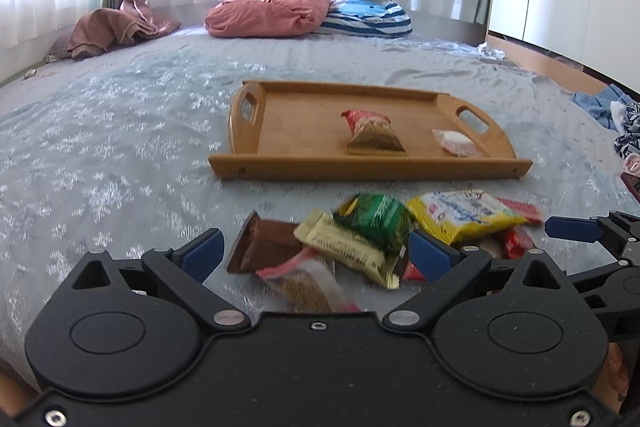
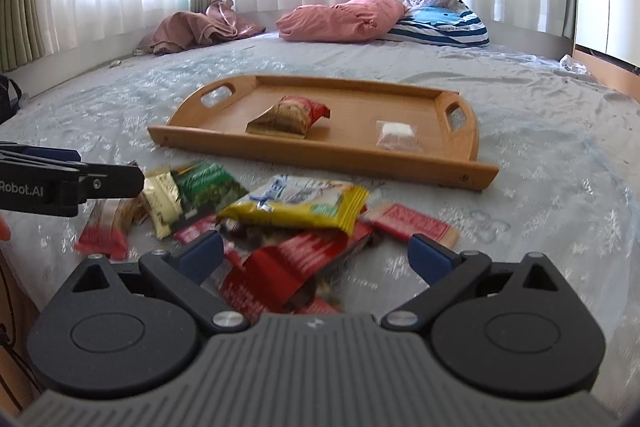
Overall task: Organize snacks
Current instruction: 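Grasp the pink biscuit packet with left tool while right tool grasps a red chocolate bar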
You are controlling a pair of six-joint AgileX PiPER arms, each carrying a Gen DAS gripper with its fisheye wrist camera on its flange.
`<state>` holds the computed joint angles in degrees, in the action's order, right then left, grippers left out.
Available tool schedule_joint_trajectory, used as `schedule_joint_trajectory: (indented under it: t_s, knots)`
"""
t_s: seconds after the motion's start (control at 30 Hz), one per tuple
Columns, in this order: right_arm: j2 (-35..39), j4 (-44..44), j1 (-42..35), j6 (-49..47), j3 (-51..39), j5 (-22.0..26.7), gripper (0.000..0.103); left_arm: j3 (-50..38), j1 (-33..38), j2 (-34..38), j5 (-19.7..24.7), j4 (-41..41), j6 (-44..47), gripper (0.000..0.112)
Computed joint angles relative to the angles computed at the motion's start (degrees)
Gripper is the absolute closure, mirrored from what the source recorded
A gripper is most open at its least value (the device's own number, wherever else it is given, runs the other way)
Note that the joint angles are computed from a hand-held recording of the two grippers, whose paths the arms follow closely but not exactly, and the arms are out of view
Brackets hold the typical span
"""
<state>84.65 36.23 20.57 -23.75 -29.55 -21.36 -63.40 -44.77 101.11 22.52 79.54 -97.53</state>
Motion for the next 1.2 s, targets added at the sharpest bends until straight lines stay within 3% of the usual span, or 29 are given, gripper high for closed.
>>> schedule_joint_trajectory:
  t_s: [0.27, 0.53, 0.87, 1.2]
  knots:
    - [0.73, 2.8, 2.67, -1.58, 0.91, -1.48, 0.0, 1.07, 0.08, 0.78, -0.87, -3.15, 0.92, 0.014]
    - [1.05, 1.68, 3.4, 0.16, 1.48, -1.02, 0.0, 1.42, 0.93, 0.68, -3.57, -9.9, 6.83, 0.041]
    - [1.63, 2.23, 3.64, 4.32, 0.2, -2.85, 0.0, 1.16, 0.5, 0.9, -2.39, -10.39, 7.46, 0.068]
    - [3.56, 26.14, 5.13, -9.88, -1.93, -8.77, 0.0, 1.21, 0.21, 0.43, -2.57, -11.09, 8.75, 0.08]
